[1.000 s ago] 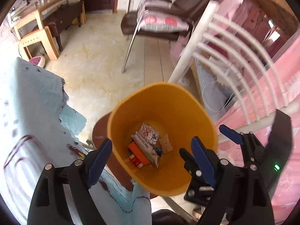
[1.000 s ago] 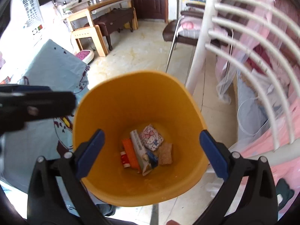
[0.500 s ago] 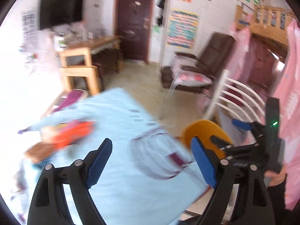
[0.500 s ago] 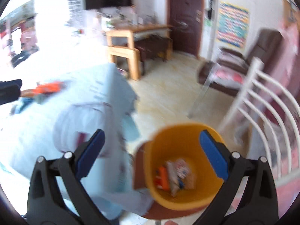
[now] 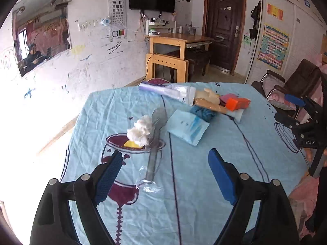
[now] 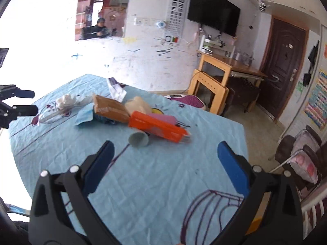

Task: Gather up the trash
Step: 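Grasp the clear plastic spoon with the left tool while the right tool reaches toward the paper cup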

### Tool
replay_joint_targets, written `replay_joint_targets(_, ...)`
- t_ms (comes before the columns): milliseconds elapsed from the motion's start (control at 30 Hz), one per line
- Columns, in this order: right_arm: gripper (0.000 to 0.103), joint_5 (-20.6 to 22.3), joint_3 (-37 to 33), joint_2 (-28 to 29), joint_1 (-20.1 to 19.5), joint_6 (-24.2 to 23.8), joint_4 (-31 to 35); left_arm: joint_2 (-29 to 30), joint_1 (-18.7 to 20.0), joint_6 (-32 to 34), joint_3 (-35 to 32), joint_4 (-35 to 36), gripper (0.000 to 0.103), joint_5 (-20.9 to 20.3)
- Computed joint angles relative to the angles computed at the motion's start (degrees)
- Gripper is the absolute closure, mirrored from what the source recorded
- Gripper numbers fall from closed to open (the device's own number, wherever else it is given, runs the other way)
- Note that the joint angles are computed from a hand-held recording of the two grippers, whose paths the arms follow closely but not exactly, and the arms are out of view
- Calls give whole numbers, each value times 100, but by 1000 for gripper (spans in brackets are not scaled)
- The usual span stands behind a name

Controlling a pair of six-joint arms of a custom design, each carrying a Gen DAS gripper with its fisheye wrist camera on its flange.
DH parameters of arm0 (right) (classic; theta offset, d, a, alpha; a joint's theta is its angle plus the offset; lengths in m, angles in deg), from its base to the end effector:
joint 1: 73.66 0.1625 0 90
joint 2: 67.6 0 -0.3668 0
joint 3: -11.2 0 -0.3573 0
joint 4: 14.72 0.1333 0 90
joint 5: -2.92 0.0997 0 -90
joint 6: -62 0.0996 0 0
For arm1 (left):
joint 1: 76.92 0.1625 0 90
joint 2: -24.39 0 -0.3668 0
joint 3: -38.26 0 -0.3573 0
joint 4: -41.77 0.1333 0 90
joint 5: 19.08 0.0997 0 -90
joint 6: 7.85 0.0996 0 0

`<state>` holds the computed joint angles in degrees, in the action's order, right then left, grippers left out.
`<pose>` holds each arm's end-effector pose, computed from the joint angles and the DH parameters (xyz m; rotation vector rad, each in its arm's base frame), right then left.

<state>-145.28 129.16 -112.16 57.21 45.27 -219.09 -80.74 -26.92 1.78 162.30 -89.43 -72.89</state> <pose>0.3464 -0.3259 0.1032 0.6256 -2.0395 1.0061 -0.0875 -0.4031 0.3642 0.9192 2.3783 -0.7016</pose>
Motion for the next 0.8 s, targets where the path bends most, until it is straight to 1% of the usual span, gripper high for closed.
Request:
replay_joint_targets(133, 6, 701, -326, -99, -307, -590, 881, 225, 374, 180, -122, 68, 21, -418)
replay_joint_targets(167, 6, 814, -339, -155, -357, -746, 1063, 303, 434, 207, -147, 75, 21, -505)
replay_joint_targets(200, 6, 957, -430, -195, -434, -927, 1310, 368, 506, 261, -167, 76, 21, -564)
replay_joint_targets(267, 6, 1299, -469, -372, -626, -1124, 1693, 516, 637, 389, -187, -10, 21, -596)
replay_joint_targets(367, 6, 1798, -529, -619, -992, -1117, 2327, 756, 802, 437, -275, -120, 21, -645)
replay_joint_targets(467, 6, 2236, -606, -821, -1367, -948, 2925, 948, 856, 409, -343, -153, 22, -694)
replay_joint_targets(533, 6, 2405, -617, -887, -1515, -910, 3143, 1012, 866, 439, -376, -95, 26, -726)
replay_joint_targets(600, 7, 2651, -575, -977, -1613, -923, 3277, 1089, 858, 463, -384, -89, 34, -709)
replay_joint_targets(667, 19, 2819, -597, -993, -1666, -886, 3457, 1127, 805, 487, -317, -237, 39, -567)
replay_joint_targets(700, 19, 2767, -622, -954, -1653, -930, 3501, 1136, 809, 486, -330, -247, 44, -556)
replay_joint_targets(733, 23, 2556, -667, -867, -1605, -976, 3538, 1152, 803, 470, -342, -254, 46, -537)
replay_joint_targets(767, 28, 2429, -738, -807, -1575, -939, 3738, 1141, 790, 479, -328, -258, 51, -501)
replay_joint_targets(800, 37, 2518, -696, -827, -1593, -878, 3714, 1129, 765, 501, -302, -268, 57, -445)
